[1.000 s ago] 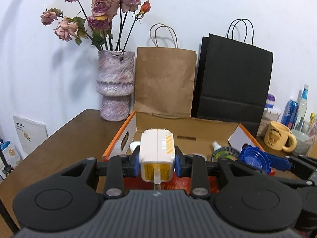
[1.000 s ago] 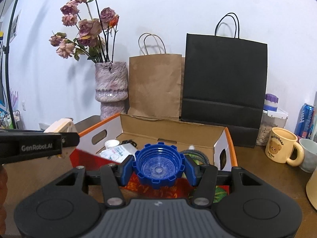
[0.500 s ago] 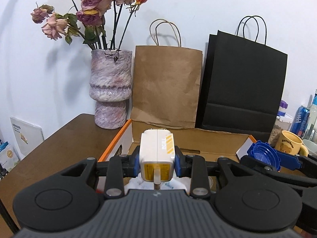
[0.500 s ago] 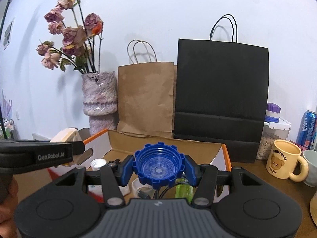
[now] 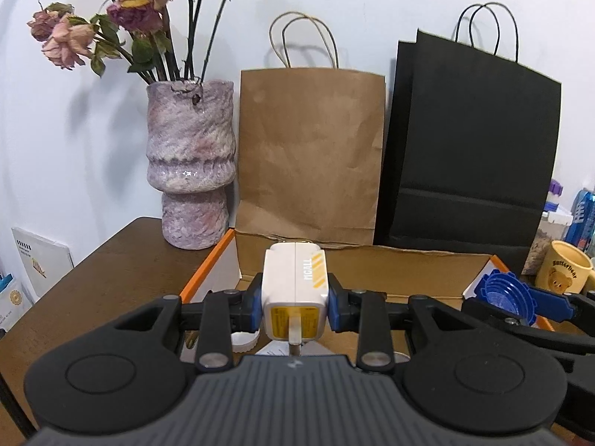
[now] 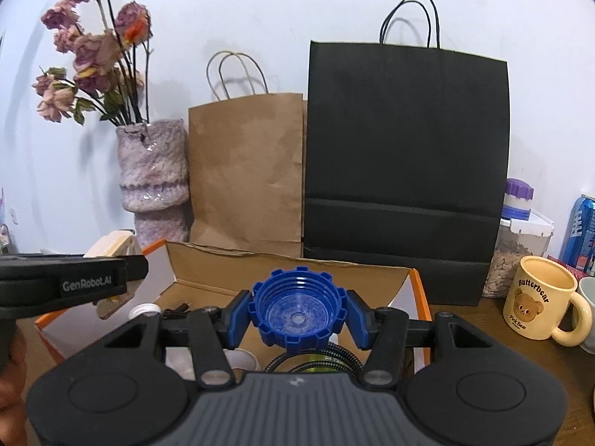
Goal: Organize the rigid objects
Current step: 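Lower the adapter and blue cap into the box and open both grippers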
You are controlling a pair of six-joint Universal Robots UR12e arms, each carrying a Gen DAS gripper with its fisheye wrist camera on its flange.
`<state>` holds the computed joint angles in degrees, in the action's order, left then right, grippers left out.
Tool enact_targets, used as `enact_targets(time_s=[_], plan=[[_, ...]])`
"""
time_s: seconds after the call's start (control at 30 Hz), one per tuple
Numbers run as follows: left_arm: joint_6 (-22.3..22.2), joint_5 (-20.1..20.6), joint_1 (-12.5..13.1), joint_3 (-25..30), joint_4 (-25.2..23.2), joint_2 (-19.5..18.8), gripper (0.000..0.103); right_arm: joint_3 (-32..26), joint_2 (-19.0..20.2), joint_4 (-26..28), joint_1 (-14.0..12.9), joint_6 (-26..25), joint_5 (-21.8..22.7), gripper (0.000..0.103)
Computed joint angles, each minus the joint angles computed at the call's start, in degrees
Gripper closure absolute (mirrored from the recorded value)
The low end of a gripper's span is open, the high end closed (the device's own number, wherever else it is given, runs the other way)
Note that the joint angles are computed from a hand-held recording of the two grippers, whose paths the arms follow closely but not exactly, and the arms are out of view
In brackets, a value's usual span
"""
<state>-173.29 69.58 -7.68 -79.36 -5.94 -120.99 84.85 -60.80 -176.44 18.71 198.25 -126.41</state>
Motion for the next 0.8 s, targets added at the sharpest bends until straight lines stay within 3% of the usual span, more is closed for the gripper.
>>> enact_targets(time_s=[0.37,0.4,0.47,0.5,0.57,0.6,0.67,0.8], plan=[[1.1,1.0,0.1,1.4,-2.6,-0.9,0.07,0.1,0.1,2.7,-0.3,0.5,0.1,0.05],[1.1,1.1,0.1,1.3,-2.0,-0.9,0.067,0.2,0.0,2.7,-0.4,0.7,0.2,0.05],[0.8,1.5,0.2,1.1,-0.1,-0.9,0.047,0.3,-0.1,3.1,-0.4,1.5,-0.1,0.048],[0.8,1.8,0.3,1.0,0.7,-0.9,0.03,0.4,-0.2,3.3,-0.5,2.0,-0.1,0.045],[0.8,2.3,0.3,0.6,2.6,-0.9,0.024,0.7,-0.3,3.1,-0.7,3.2,-0.3,0.021],[1.0,2.2,0.3,0.7,2.7,-1.0,0.02,0.8,-0.3,2.9,-0.7,3.6,-0.6,0.016],[1.0,2.3,0.3,0.9,2.6,-1.0,0.0,0.9,-0.2,2.3,-0.7,3.9,-1.5,0.002],[0.9,2.4,0.3,0.8,3.0,-1.0,0.0,0.8,-0.1,2.1,-0.6,4.0,-3.1,0.0]])
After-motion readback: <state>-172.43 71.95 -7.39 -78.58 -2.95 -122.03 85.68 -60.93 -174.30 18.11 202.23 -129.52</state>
